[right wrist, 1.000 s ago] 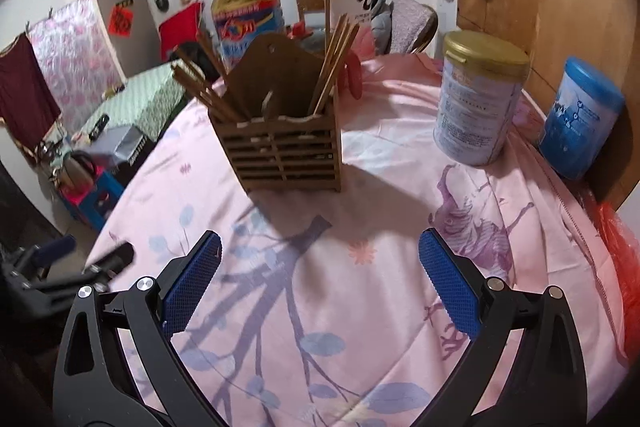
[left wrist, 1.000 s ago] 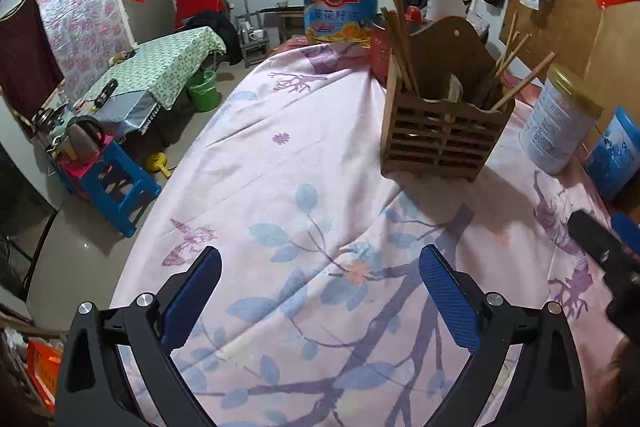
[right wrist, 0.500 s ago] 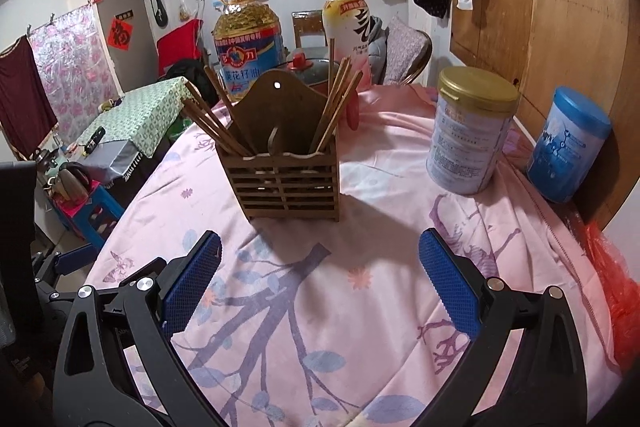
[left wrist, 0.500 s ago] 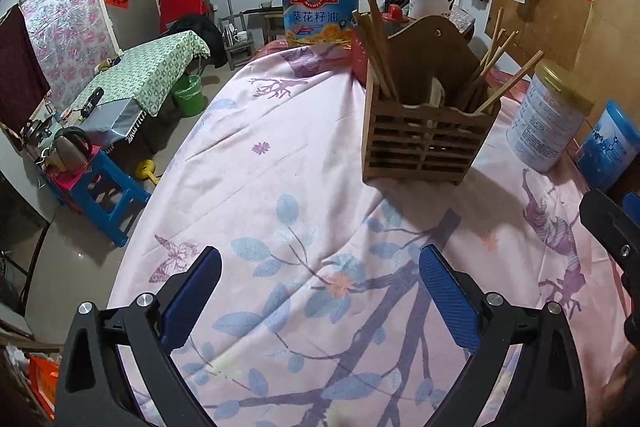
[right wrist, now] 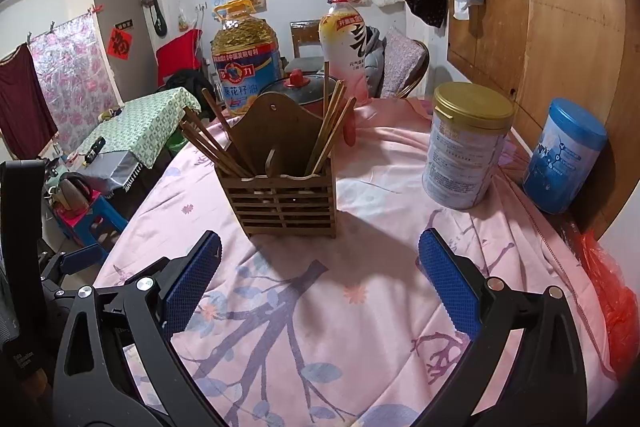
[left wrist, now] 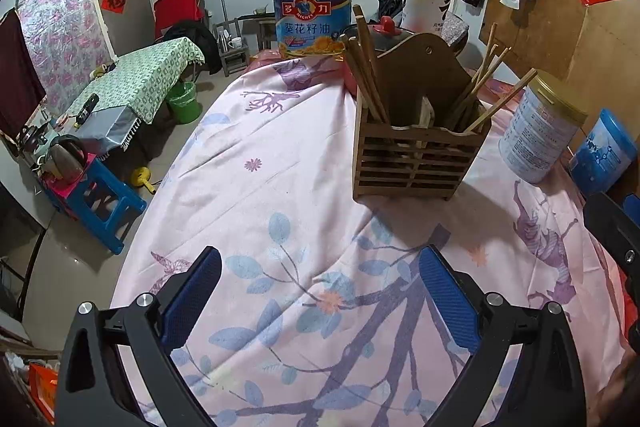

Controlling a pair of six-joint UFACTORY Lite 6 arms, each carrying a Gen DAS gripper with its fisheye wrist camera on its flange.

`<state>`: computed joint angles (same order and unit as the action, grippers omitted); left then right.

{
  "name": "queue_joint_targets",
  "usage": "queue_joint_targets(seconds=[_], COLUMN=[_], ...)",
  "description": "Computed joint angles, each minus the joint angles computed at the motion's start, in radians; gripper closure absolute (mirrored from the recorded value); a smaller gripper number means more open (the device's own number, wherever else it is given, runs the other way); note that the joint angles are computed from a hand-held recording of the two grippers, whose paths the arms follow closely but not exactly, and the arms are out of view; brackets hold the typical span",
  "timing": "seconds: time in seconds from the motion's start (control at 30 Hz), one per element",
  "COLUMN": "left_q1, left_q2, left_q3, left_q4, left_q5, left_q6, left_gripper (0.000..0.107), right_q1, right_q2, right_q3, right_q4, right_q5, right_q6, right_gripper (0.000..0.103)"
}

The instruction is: Organize utensils

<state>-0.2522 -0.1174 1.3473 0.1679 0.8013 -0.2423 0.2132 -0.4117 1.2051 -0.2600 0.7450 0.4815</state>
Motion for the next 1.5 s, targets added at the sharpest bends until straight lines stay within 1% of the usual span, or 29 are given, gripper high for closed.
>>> queue_joint_targets(seconds=[0.53,1.27,1.5], left_q1=[-0.004,-0.016,-0.021], left_q2=[0.031,0.05,0.048], left_q3=[0.028,0.045,0.052], left_q4=[0.005,0.025,0.032], left_q5=[0.008,0.007,0.011], left_q6=[-0.009,-0.024,-0.027], left_gripper=[0.01,0.01,0.01], right_q1=[-0.063,-0.071,-0.061], right_q2=[0.023,0.035,0.018], right_q3=[0.009,0.012,0.019], right_q4=[0.077,0.08,0.07], right_q5=[-0.025,-0.042,-0.03], right_q6=[-0.074,-0.071,-0.062], right_gripper=[0.007,0.007,0.007])
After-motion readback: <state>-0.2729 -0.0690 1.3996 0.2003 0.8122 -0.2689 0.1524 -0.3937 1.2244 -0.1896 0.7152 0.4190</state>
